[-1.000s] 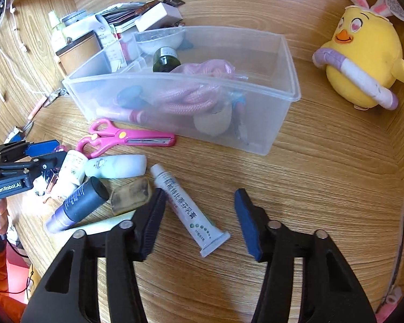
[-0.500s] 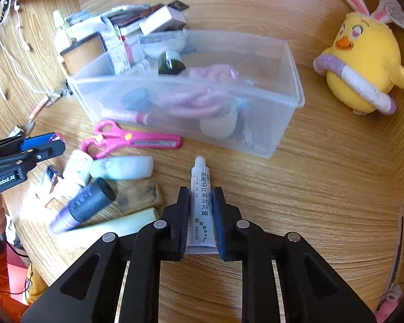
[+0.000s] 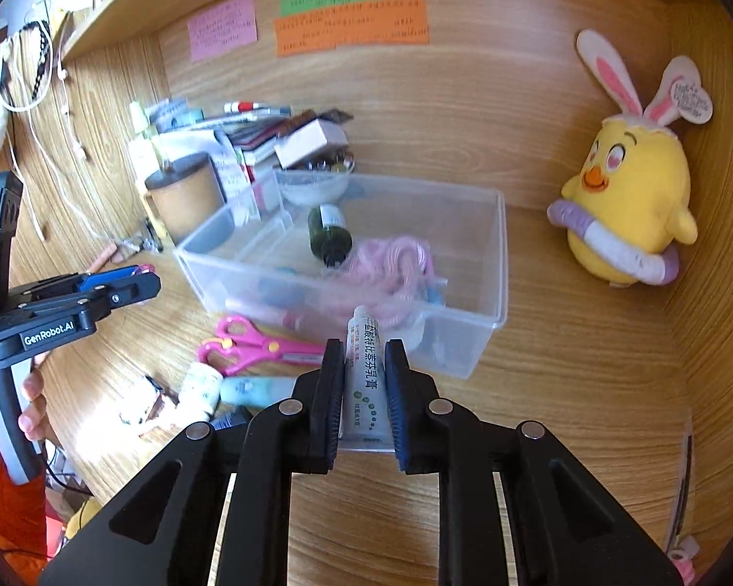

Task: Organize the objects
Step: 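Drop the compact into the box with left tool while right drops toothpaste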

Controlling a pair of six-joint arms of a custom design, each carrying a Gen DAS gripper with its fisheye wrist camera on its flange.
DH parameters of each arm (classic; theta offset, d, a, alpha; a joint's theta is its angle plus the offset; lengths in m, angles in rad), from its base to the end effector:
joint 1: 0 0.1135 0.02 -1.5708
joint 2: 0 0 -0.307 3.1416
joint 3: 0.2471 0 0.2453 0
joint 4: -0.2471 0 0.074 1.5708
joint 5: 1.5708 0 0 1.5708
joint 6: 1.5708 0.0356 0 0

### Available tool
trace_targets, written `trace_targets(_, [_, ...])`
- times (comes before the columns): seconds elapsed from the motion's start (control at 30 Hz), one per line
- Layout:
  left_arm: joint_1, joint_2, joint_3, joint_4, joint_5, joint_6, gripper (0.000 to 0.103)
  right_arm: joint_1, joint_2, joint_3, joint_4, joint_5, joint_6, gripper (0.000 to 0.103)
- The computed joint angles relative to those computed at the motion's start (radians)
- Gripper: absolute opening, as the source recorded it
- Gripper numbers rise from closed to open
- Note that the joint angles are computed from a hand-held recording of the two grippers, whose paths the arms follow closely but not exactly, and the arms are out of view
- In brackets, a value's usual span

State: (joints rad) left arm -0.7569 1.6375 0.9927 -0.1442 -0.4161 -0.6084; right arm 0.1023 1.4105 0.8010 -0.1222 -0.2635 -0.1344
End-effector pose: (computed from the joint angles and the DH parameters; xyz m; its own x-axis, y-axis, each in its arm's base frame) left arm 0.2583 -0.2242 0.2492 -0.6640 -0.0919 -0.7421 0.0507 0.9846 -0.1673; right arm 0.2786 0.0379 0.2572 -0.6196 -0.1936 -0.7607 -0.3778 0.9230 0.0728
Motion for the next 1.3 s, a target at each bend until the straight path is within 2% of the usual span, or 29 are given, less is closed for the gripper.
trace_targets(0.37, [0.029, 0.003, 0.063, 0.016, -0.001, 0.040, 0.035, -0.001, 0.015, 0.100, 0.027, -0.014, 0.041, 0.015])
trace_targets(0.57, [0.052, 0.065, 0.120, 0.006, 0.031, 0.060, 0.035, 0.022, 0.100, 0.164, 0.047, 0.004, 0.051, 0.015])
trace_targets(0.97, [0.096, 0.220, 0.265, -0.059, 0.097, 0.130, 0.035, 0.067, 0.332, 0.308, -0.005, 0.035, 0.041, 0.015])
trace_targets(1.2, [0.115, 0.270, 0.314, -0.093, 0.148, 0.150, 0.035, 0.072, 0.385, 0.342, -0.036, 0.022, 0.037, 0.016])
trace_targets(1.3, [0.108, 0.276, 0.319, -0.093, 0.137, 0.157, 0.035, 0.078, 0.386, 0.339, -0.033, 0.036, 0.032, 0.016])
